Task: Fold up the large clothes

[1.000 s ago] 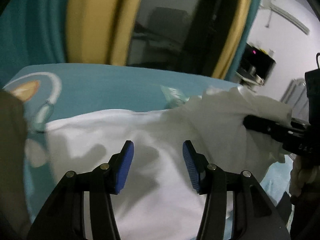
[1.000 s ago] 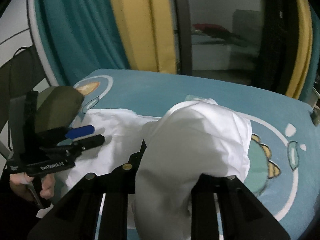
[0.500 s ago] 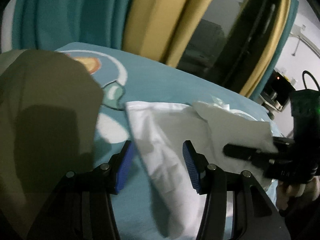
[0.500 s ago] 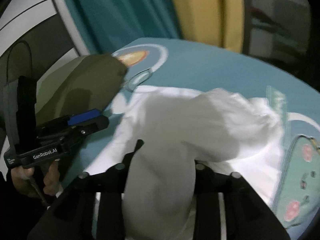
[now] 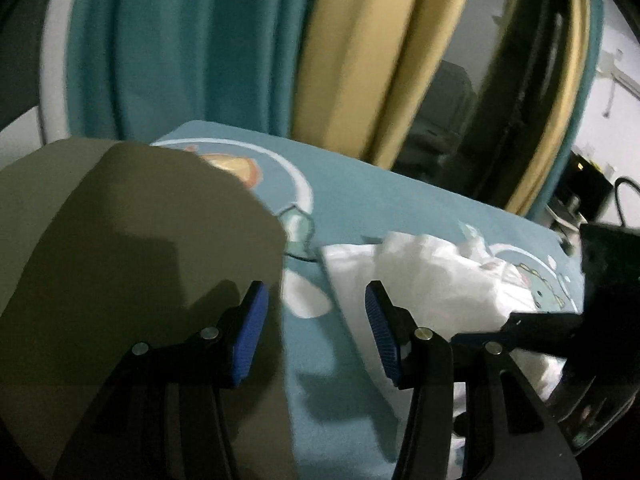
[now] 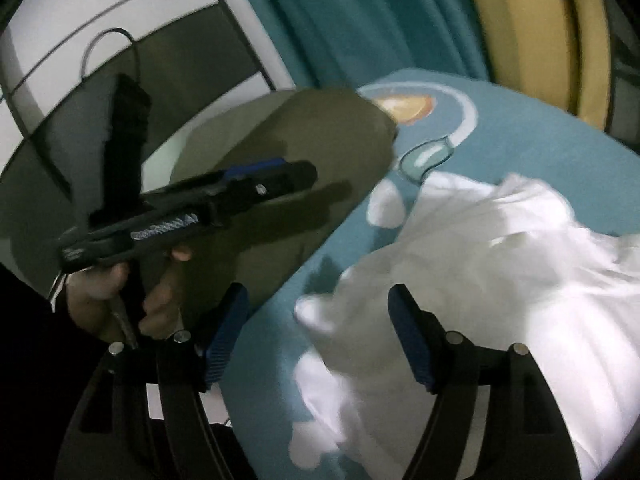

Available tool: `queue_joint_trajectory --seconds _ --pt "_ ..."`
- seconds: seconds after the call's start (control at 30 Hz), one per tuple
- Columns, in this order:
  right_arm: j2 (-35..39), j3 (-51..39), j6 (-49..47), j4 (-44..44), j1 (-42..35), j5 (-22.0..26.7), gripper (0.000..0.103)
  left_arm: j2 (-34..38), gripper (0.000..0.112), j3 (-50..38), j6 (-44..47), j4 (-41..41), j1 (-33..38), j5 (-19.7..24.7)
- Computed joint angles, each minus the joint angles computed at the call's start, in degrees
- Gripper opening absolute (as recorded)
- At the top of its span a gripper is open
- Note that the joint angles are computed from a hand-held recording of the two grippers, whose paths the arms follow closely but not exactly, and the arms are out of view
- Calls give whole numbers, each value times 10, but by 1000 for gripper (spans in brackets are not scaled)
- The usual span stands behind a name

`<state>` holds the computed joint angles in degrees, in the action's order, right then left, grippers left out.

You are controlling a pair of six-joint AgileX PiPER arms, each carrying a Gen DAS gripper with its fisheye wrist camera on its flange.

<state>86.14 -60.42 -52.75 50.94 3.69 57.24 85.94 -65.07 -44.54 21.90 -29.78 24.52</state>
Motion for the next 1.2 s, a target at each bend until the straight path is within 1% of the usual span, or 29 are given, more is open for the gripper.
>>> queue_joint_trajectory --seconds 0.07,0.13,0.2,0.23,0.27,0.33,0.37,0.4,0.43,0.47,0.5,0.57,0.63,0.7,0.77,0.8,0.87,0.9,1.0,1.03,1.07,1.13,1.2 --pt "-28 7 -7 -1 -48 17 73 17 53 -28 109 -92 -2 4" --pt "-51 15 -12 1 -102 32 73 49 54 -60 223 -205 -8 -8" --pt "-71 25 -16 -2 -165 37 73 91 56 -110 338 -314 -8 16" --pt "-76 30 -15 -7 -197 36 73 113 56 -137 378 -342 -7 36" --pt "-80 36 -13 -14 -218 32 73 142 56 -171 403 -348 -11 61" --pt "-85 46 -5 -39 -269 25 73 197 56 -230 419 -323 -20 105" --pt "-84 52 2 -54 -290 16 73 223 56 -258 404 -292 -27 129" --pt "-85 58 16 -71 -306 4 73 256 56 -293 376 -239 -34 165" --pt "-86 64 17 -80 -326 0 73 269 56 -305 343 -192 -42 180" --pt "-85 70 12 -79 -349 2 73 275 56 -305 308 -142 -46 184" --pt "-81 75 -9 -65 -383 21 73 269 56 -293 279 -116 -45 181" --pt "-63 84 -43 -29 -432 56 73 262 56 -285 246 -109 -31 183" --pt "-42 85 -55 -7 -451 78 73 240 56 -257 194 -106 -9 169" --pt "-17 93 -52 19 -434 81 73 211 56 -219 143 -92 3 149" --pt "15 89 -57 28 -435 106 73 190 56 -194 138 -97 7 136" --pt "35 91 -57 34 -427 109 73 176 56 -178 137 -98 6 133" --pt "42 109 -94 76 -424 119 72 155 56 -153 128 -90 1 126" --pt "43 111 -104 77 -411 120 71 140 56 -136 120 -84 -4 121" --pt "29 129 -125 76 -373 92 61 132 56 -122 104 -73 -9 113" --pt "35 127 -124 73 -370 97 40 131 56 -120 99 -71 -11 112" --pt "44 125 -118 70 -371 106 35 132 56 -124 98 -72 -13 115" --pt "24 130 -123 57 -377 105 29 134 56 -132 101 -75 -18 119" --pt "-8 132 -130 35 -382 104 27 127 56 -130 98 -66 -31 120"
